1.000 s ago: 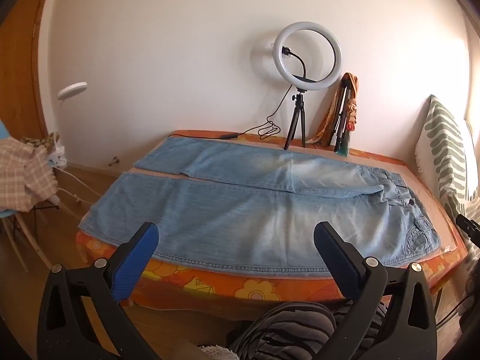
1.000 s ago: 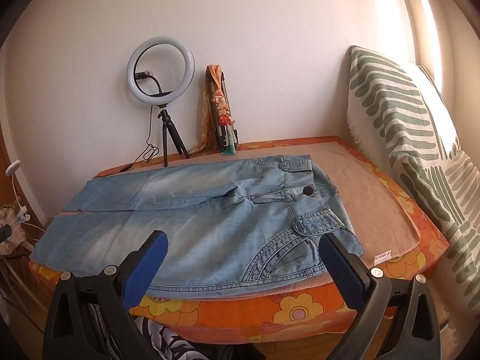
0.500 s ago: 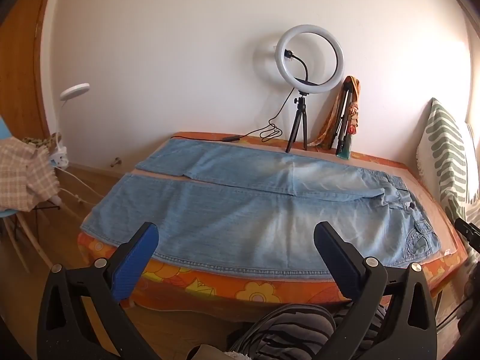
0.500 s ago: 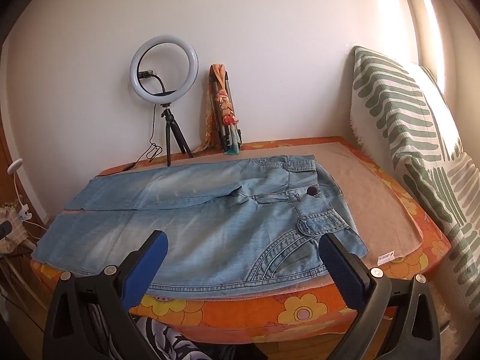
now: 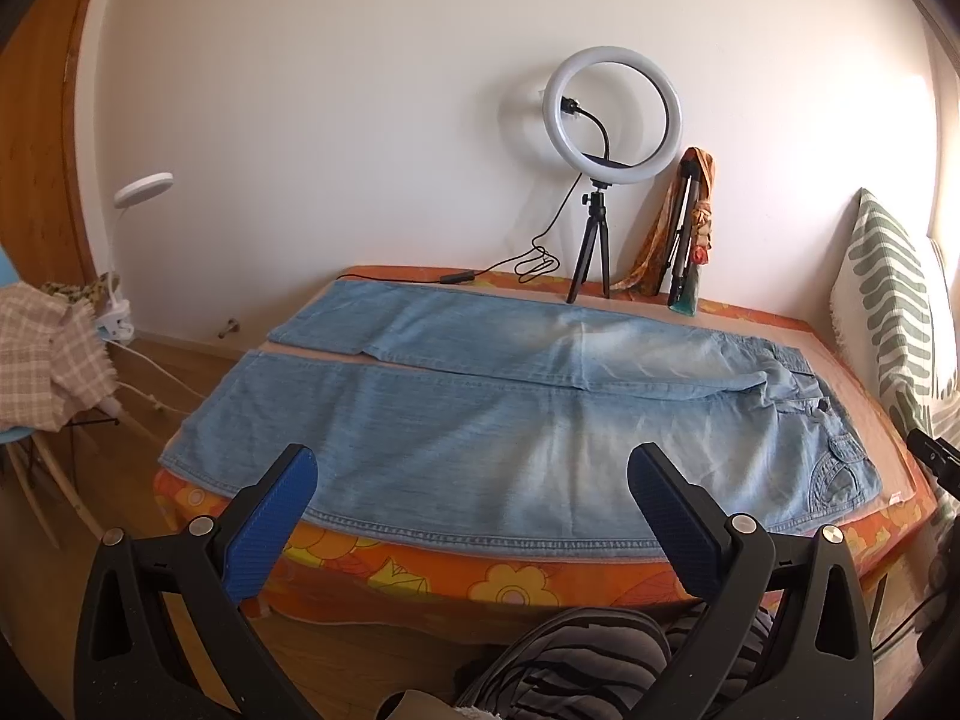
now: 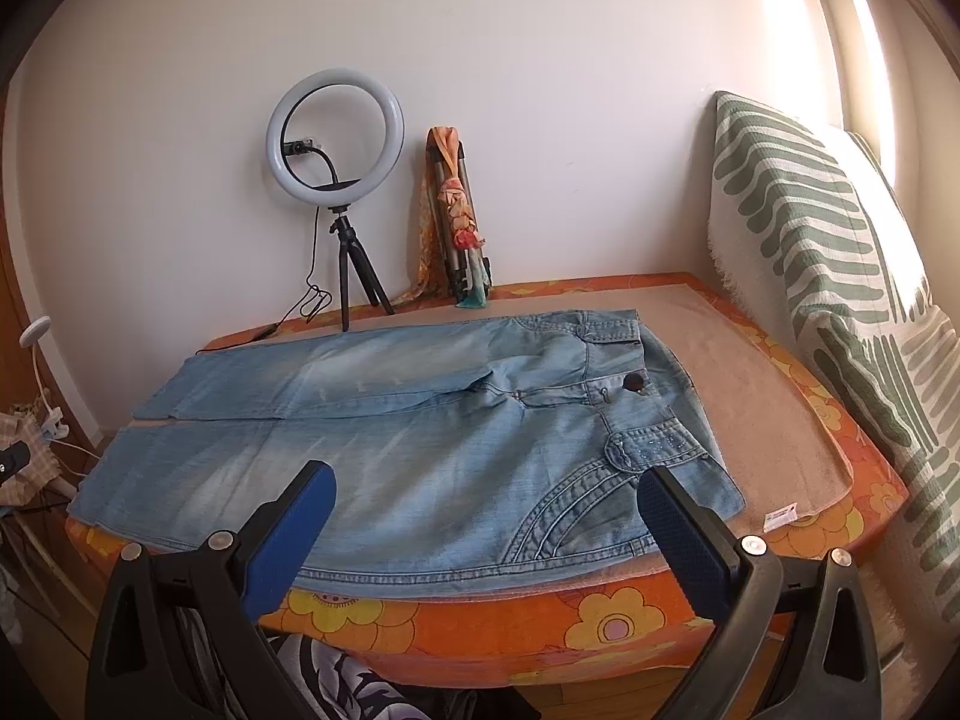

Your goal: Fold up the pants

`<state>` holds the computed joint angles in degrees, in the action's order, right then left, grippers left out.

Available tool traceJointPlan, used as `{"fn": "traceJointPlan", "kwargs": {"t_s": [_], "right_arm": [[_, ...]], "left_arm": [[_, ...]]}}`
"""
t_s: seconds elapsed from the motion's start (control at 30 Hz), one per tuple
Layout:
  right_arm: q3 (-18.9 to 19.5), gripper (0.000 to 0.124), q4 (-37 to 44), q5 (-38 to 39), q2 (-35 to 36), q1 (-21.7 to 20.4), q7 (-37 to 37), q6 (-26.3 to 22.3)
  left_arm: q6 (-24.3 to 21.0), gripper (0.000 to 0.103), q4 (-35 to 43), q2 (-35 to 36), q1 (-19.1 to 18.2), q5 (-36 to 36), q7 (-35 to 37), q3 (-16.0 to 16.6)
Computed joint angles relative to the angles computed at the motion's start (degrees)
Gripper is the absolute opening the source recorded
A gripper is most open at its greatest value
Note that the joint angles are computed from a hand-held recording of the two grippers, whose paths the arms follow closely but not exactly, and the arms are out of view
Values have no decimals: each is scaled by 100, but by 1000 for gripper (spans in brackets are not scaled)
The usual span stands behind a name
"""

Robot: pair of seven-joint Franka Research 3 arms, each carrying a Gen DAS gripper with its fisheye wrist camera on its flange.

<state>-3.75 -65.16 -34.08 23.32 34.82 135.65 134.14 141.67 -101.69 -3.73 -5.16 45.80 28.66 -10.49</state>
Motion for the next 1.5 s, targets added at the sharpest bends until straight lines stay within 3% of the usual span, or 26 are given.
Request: {"fn": "traceJointPlan", "kwargs": {"t_s": [1.5], "right_arm": [[20,102,-45,167,8,-26,-4,107]], "left_arm": [[43,103,1,12,-13,-50,14,7]]}}
